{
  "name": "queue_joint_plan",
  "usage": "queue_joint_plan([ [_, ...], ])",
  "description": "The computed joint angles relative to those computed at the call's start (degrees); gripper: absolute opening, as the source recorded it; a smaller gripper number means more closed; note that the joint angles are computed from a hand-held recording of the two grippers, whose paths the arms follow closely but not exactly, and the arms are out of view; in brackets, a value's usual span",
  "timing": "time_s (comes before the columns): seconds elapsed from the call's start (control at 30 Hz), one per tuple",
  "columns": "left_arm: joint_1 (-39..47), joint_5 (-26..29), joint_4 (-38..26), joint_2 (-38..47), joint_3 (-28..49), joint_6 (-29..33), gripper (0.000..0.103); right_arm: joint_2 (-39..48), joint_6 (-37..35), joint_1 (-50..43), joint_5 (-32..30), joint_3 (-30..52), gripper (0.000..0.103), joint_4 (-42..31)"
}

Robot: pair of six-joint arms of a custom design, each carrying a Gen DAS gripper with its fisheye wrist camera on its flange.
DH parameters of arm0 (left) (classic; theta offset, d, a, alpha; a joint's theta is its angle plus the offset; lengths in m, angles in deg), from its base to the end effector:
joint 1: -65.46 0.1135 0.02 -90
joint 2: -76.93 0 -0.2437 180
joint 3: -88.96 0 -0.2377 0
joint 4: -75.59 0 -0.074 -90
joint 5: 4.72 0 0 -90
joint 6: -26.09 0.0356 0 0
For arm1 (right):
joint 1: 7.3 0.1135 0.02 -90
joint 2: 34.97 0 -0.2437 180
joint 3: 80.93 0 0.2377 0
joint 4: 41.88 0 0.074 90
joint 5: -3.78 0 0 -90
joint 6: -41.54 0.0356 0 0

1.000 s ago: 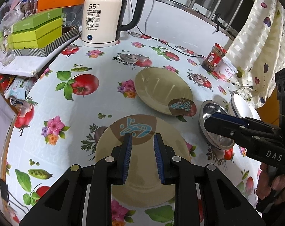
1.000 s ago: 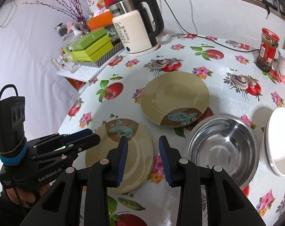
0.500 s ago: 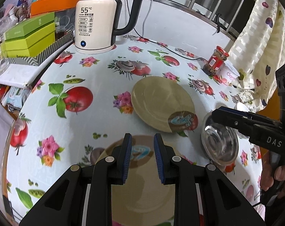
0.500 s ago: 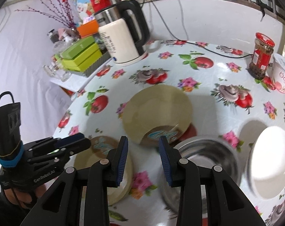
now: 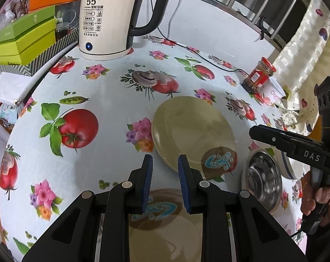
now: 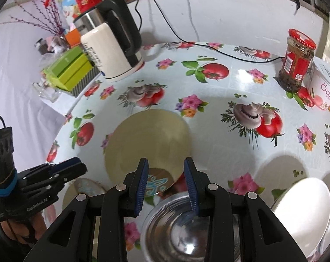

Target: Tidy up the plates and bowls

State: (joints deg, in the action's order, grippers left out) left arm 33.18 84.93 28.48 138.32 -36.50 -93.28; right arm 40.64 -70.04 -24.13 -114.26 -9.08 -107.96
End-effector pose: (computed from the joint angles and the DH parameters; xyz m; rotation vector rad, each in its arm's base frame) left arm 0.1724 -0.1087 0.2105 0.0626 2.5657 -0.4211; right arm 0.2278 -0.0514 0.2350 -0.2244 2.6089 0.4639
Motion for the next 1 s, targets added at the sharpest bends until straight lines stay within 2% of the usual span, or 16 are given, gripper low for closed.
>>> queue_joint_plan([
  [0.3,3.8,5.1,4.3,6.9,0.5,0.1,0.025,8.7,1.4,0.9,1.4,3.2,0.033,2.0],
  [0.77,6.1,8.7,7.4,12.9,1.8,-0.9,0.025,16.3,2.9,2.8,4.3,6.1,0.032,2.6],
  [1.0,5.7,9.2,8.0,13.6,1.7,-0.6,0.025,18.1,3.7,3.3,4.6,6.7,0.025,2.9],
])
